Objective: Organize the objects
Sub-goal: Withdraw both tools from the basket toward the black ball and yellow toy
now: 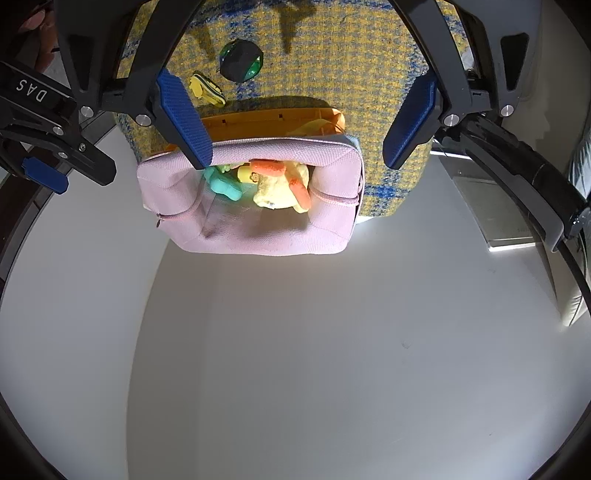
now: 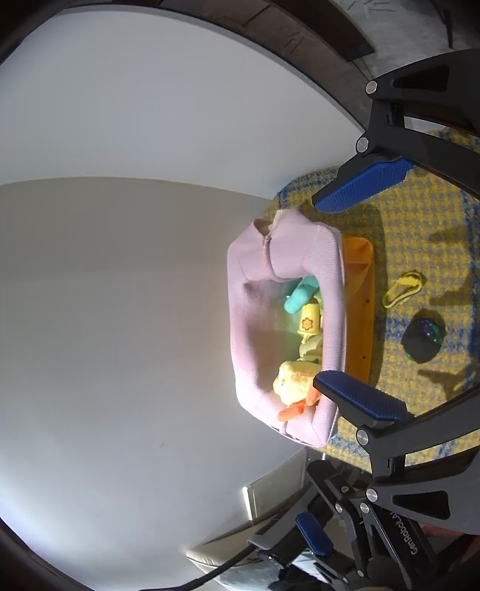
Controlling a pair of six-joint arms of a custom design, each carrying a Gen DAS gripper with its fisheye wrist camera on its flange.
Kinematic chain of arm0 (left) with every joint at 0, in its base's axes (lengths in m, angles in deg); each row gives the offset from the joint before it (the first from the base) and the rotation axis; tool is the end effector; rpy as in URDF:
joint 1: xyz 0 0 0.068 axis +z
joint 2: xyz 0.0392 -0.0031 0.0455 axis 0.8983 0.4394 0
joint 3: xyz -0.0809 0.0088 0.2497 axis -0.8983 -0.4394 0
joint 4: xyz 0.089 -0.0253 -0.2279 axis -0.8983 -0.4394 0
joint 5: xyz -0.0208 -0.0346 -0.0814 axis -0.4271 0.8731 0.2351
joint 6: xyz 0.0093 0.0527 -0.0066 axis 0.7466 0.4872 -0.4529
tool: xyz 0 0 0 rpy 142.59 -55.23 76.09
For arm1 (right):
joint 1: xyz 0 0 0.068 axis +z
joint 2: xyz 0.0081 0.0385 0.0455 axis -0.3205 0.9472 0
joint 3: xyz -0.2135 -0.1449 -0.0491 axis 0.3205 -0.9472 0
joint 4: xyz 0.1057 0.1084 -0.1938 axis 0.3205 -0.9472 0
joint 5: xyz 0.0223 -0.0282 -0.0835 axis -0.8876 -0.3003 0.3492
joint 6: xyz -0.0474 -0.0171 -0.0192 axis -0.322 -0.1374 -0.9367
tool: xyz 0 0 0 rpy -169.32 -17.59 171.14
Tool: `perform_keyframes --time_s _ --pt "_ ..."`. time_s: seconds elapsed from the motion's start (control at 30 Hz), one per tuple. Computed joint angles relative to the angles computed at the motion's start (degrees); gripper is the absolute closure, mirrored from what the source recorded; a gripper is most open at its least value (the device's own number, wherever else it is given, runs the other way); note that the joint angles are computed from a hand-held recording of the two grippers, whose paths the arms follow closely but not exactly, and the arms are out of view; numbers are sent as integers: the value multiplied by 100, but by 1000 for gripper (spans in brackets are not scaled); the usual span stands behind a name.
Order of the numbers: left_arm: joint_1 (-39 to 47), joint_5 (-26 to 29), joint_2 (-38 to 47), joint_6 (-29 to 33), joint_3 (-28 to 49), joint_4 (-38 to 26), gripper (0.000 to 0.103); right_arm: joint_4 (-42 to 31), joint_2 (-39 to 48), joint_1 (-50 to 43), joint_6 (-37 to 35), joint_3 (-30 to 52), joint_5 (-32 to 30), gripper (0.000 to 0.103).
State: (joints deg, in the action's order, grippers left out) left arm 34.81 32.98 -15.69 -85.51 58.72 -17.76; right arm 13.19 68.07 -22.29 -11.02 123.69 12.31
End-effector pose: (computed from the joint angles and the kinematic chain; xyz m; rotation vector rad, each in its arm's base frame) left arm 0.1993 -0.0911 0.2637 -0.3207 2.2396 0.0386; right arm 0.1979 -0.0210 0.2556 0.4929 2.2236 -0.1720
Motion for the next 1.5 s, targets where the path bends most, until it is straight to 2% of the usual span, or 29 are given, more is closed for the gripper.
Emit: perform_keyframes --time_s 0.23,0.43,0.77,0.97,1.17,1.5 --pt "-271 -76 -37 -313 -355 76 6 17 -531 -14 104 -615 1 15" --pt "-685 -320 73 -606 -751 375 6 16 -889 22 122 -1101 105 15" --pt "-1189 -504 708 -935 -1143 1091 6 211 -1351 -312 -80 -1898 84 15" --pt "-1320 -456 1256 -1040 -1274 1580 6 539 -1486 -720 -281 -2434 -146 15" --pt "-1378 -300 1860 -1059 -1296 2060 6 920 -1478 -1205 -546 -2879 -487 15" --pt "-1380 -87 2710 -1048 -1271 2690 6 1971 -729 -1858 -851 -3382 -936 15"
